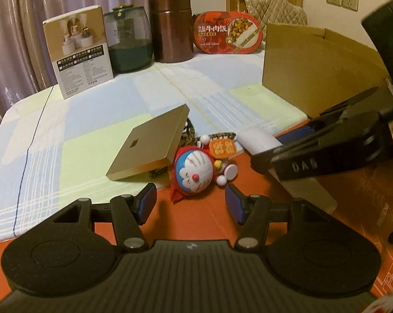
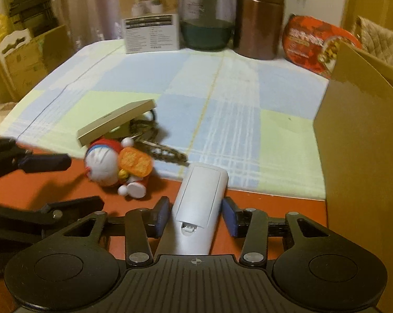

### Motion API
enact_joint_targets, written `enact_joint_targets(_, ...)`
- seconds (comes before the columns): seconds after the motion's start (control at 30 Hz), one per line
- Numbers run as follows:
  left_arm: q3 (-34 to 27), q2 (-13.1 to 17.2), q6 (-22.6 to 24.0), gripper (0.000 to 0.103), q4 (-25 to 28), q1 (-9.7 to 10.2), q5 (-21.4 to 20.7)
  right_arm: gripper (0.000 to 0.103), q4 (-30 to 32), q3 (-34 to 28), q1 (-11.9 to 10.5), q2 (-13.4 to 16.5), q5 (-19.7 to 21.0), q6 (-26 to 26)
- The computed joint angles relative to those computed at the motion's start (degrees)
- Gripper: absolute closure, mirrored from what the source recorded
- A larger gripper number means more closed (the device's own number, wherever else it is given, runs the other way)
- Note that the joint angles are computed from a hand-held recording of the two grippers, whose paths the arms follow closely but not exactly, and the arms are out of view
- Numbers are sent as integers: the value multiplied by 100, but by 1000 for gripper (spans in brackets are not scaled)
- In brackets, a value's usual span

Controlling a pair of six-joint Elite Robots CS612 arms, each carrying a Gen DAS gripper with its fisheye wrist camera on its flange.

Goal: Organize rigid objects
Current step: 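Grasp the red Doraemon figure with the left tool while the right tool holds the remote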

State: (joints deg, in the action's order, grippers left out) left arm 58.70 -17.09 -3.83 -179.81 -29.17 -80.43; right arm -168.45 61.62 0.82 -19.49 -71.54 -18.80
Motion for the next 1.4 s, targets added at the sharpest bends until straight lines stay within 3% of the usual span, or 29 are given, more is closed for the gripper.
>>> enact_joint_targets(0.37,-448,244,-296,51,-20,-18,68,67,218,-72,-87,-8,59,119)
enact_joint_targets(0.47,-494,254,-317,62,89,-18,52,67,259,-69,-107,-16,109,121)
enact_joint_targets(0.53,-459,222,-344,67,125,-25,12,67,309,-61,-118,-31,161,164)
enact_joint_targets(0.67,-270,86,-434,68,227,-58,-2,67,454,-36,-143,-70,305,213)
enact_joint_targets(0.87,260,-261,-958,68,413,-127,87,67,591,66,-174,-140,446,85)
enact_joint_targets(1.2,380,-241,-471,64,79,-64,-273,66,433,191,-194,-167,432,-240)
enact_joint_targets(1.4,270,-175,-418,62,-7,-17,-461,57,295,236,-111,-172,82,-481)
